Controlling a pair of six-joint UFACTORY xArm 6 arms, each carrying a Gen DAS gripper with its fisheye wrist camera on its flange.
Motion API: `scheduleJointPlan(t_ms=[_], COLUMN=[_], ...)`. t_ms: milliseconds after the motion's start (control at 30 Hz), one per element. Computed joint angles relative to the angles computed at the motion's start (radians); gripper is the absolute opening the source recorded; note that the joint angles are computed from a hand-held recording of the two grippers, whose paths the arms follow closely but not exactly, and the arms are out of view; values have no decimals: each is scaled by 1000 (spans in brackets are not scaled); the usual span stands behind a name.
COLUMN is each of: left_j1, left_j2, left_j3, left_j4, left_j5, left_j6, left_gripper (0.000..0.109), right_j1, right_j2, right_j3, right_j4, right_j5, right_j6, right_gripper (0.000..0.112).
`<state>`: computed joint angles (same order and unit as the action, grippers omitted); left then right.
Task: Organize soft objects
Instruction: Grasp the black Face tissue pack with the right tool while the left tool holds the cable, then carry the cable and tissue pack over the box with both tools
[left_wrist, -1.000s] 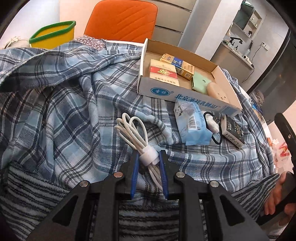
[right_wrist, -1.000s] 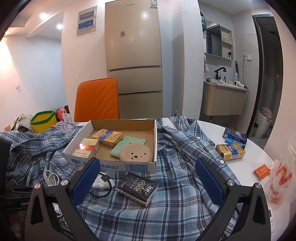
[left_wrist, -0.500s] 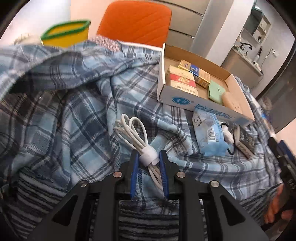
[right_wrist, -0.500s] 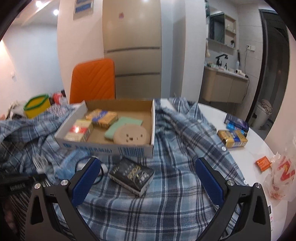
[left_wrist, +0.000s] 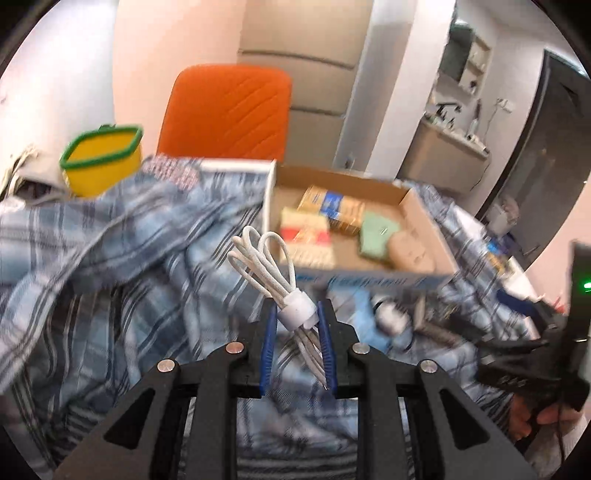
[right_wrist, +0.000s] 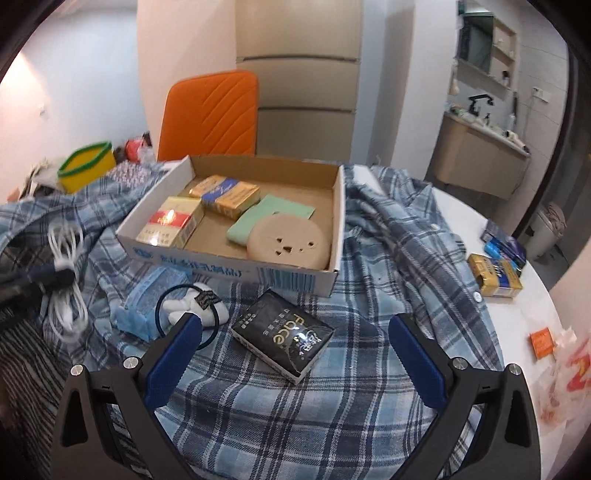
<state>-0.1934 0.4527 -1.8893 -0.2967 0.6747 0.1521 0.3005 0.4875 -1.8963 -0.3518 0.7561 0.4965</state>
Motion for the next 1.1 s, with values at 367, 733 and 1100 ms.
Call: scheduleJointPlan(t_ms=[367, 733, 1100], left_j1=[-31, -34, -30], left_j2=[52, 38, -20], left_j3=[22, 57, 119], left_j4=[-42, -22, 55], left_j5=[-191, -227, -281], left_j6=[76, 56, 2], left_gripper=[21, 21, 21], right_j1=[2, -12, 9], right_j2=[202, 238, 88], right_j3=[-293, -335, -121], right_j4=[61, 123, -24], right_j5=[222, 262, 105], right_j6=[-67, -81, -6], right_gripper=[102, 79, 79])
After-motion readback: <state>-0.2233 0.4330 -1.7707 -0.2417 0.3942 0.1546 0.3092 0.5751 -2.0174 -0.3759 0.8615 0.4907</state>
